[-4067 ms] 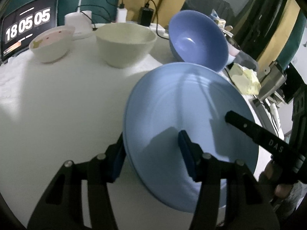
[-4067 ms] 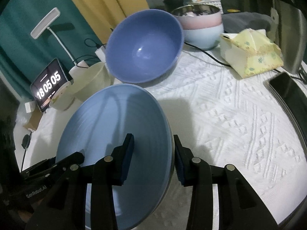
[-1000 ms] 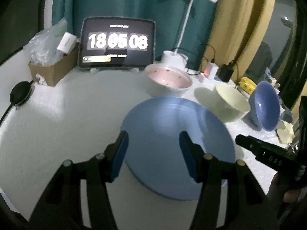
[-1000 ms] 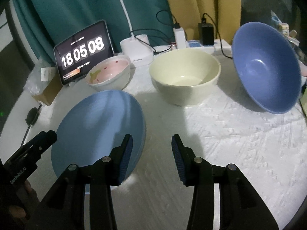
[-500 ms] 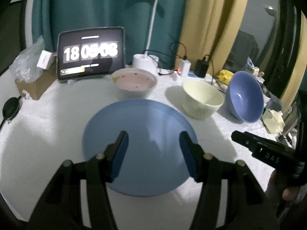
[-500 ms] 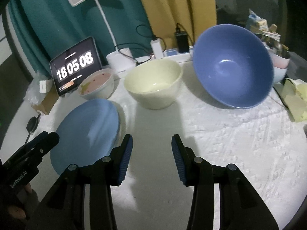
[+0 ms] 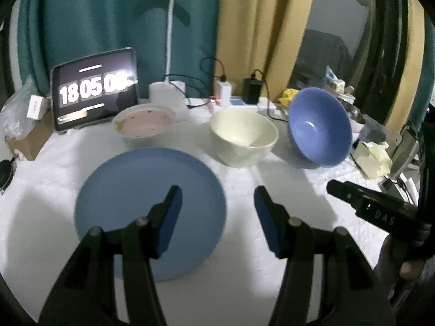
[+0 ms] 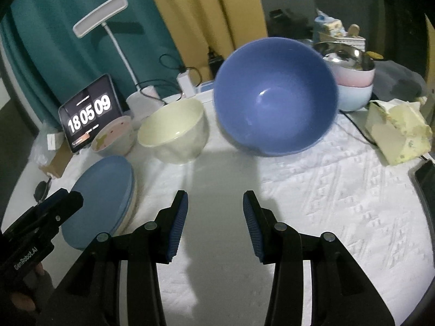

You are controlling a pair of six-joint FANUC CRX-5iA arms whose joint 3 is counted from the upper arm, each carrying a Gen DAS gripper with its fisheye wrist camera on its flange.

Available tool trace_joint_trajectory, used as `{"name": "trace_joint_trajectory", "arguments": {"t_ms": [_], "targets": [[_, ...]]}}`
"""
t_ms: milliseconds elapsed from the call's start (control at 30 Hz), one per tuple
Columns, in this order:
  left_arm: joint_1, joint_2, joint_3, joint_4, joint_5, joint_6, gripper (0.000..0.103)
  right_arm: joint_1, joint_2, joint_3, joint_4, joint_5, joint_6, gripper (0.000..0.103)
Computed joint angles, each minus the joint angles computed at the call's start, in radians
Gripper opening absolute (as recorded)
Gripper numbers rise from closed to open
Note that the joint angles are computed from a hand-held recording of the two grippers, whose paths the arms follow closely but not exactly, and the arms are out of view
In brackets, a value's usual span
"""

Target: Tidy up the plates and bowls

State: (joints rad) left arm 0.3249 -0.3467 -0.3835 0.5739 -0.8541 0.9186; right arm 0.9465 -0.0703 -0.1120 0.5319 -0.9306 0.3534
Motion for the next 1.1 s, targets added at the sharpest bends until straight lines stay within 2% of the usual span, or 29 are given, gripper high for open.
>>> {"name": "trace_joint_trajectory", "arguments": {"t_ms": [433,833,1100], "targets": [[-0.151,0.067,0.063,-0.046,0.066,0.031,0.057,-0.067,-0.066,-0.074,0.023,0.026,-0.019,0.044],[-0.266,0.172,0.144,-0.076,0.147,0.077,0.057,-0.147,-0.060,-0.067,0.016,0.031,0.029,0.044],[-0.323,0.227,0.147,-0.037,0.252,0.035,0.057,-0.203,-0.037,-0.061,0.026,0.045,0.050,0.044]]}}
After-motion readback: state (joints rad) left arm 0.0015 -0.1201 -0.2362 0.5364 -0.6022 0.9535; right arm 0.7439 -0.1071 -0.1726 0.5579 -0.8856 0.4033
